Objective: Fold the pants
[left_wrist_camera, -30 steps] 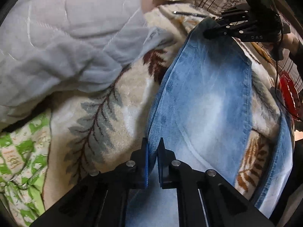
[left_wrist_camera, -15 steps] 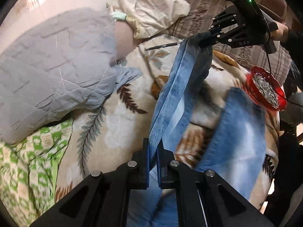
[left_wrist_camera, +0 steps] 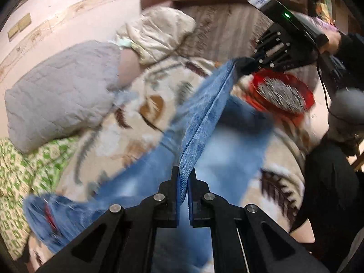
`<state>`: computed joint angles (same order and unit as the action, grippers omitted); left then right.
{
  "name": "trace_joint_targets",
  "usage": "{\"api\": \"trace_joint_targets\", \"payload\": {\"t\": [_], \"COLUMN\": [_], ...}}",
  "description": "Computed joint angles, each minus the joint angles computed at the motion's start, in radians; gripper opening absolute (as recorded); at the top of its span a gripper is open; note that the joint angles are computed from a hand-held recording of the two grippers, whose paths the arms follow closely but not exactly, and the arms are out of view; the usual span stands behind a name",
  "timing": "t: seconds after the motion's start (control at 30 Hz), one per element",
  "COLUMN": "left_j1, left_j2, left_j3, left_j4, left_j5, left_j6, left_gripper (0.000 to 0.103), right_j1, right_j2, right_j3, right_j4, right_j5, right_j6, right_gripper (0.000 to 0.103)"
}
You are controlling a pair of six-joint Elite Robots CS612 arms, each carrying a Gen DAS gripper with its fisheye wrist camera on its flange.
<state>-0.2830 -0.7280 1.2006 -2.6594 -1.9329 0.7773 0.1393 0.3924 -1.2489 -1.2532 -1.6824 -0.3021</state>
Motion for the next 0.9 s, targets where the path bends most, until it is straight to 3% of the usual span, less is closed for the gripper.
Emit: {"api": "trace_joint_targets", "payload": {"t": [0.2, 0.4, 0.6, 0.67, 0.73, 0.77, 0.8, 0.87, 0.9], "left_j1": [-0.007, -0.007, -0.008, -0.002, 0.001, 0.005, 0.01, 0.019, 0.023], "left_j2": [-0.011, 0.01, 0.006, -0.003, -0.017, -0.026, -0.032, -0.045, -0.051], "left_j3": [0.088, 0.09, 0.116, 0.126, 0.132, 0.144, 0.152, 0.162, 0.167], "left_j4": [-0.021, -0.009, -0.054, -0.096, -0.108, -0.141, -0.169, -0.196, -0.206], "left_j5": [0.016, 0.017, 0.019, -0.003, -0.007, -0.023, -0.044, -0.078, -0.082], "left_j6": [-0.041, -0.096, -0.127, -0.153, -0.175, -0.196, -0.208, -0.222, -0.234], "left_gripper": [0.005, 0.005, 0.006, 0.02, 0.081, 0.09, 0.093, 0.093, 0.093], "right_j1": [0.006, 0.008, 0.019, 0.02, 0.023, 0.025, 0.027, 0.033, 0.035], "right_j2": [0.042, 0.055, 0.059, 0.054, 0.047, 0.046, 0.045, 0.055, 0.064], "right_j3": [-0.061, -0.085, -0.099, -0.104, -0.107, -0.109, -0.112, -0.136, -0.153], "right_j4": [0.088, 0.111, 0.094, 0.102, 0.105, 0.101, 0.099, 0.052, 0.01], "right_j5": [0.022, 0.052, 0.009, -0.002, -0.026, -0.041, -0.048, -0.068, -0.065], "right_j6": [0.069, 0.092, 0.078, 0.075, 0.075, 0.07, 0.066, 0.07, 0.06], "right_gripper": [0.008, 0.009, 0.009, 0.01, 0.012, 0.02, 0.028, 0.096, 0.098]}}
